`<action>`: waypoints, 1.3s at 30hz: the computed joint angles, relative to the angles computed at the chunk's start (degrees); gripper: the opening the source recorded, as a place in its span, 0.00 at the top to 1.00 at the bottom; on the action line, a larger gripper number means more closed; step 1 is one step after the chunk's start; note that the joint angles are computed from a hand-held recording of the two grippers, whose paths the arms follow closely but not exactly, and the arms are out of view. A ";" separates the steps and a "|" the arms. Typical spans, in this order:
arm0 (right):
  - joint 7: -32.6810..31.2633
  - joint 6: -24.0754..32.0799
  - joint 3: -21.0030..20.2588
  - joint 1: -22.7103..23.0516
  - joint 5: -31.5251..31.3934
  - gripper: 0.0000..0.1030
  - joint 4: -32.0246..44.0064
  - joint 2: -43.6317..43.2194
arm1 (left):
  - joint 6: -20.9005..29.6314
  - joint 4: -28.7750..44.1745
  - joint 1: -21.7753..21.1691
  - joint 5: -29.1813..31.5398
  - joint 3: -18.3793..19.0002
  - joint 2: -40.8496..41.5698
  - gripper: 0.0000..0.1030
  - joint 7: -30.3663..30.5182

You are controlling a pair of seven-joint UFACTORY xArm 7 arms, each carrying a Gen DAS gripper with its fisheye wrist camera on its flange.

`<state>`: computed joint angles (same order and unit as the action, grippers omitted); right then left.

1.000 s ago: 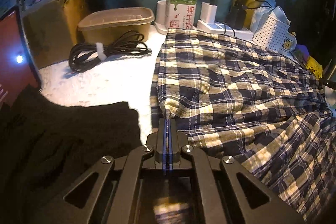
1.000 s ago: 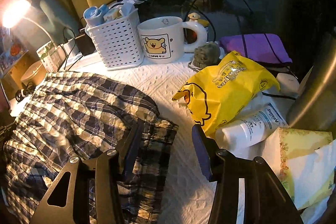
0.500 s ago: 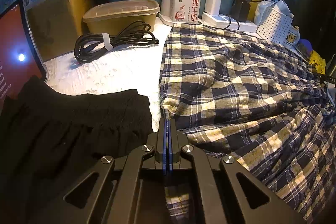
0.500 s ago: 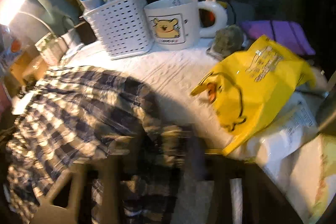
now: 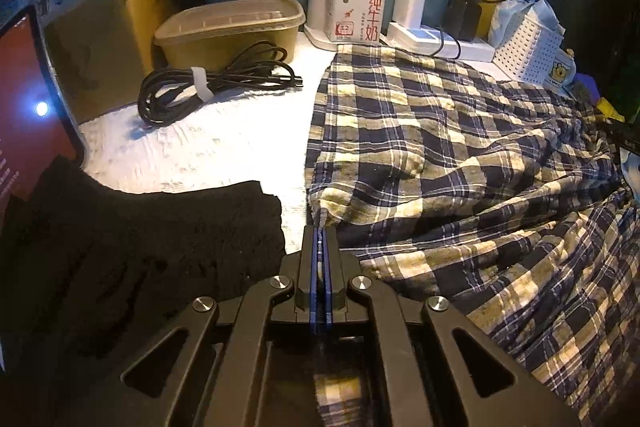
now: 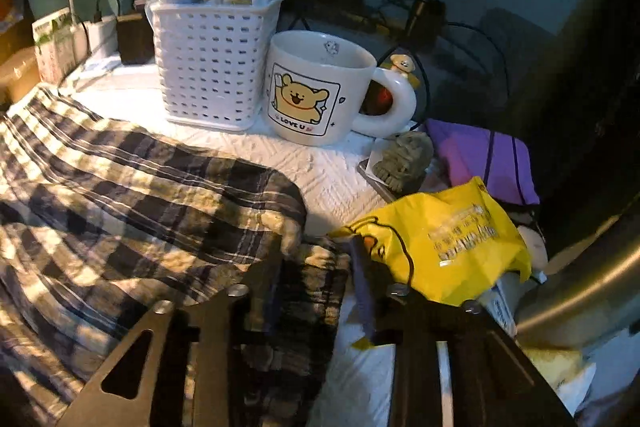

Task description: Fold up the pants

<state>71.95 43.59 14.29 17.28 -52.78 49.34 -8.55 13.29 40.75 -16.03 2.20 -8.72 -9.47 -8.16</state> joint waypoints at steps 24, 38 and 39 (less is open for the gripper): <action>10.22 10.91 18.27 9.50 24.51 0.26 -18.97 -29.47 | -2.13 -20.12 -10.65 -5.27 3.26 -27.48 0.29 5.75; 19.38 18.15 23.94 17.34 28.98 0.73 -19.11 -27.23 | 1.02 -26.53 -3.67 -1.69 -2.02 -30.14 0.29 0.55; 19.69 18.88 23.90 17.85 29.14 0.74 -18.79 -27.08 | 0.94 -26.62 -2.93 -0.99 -2.40 -30.05 0.29 0.08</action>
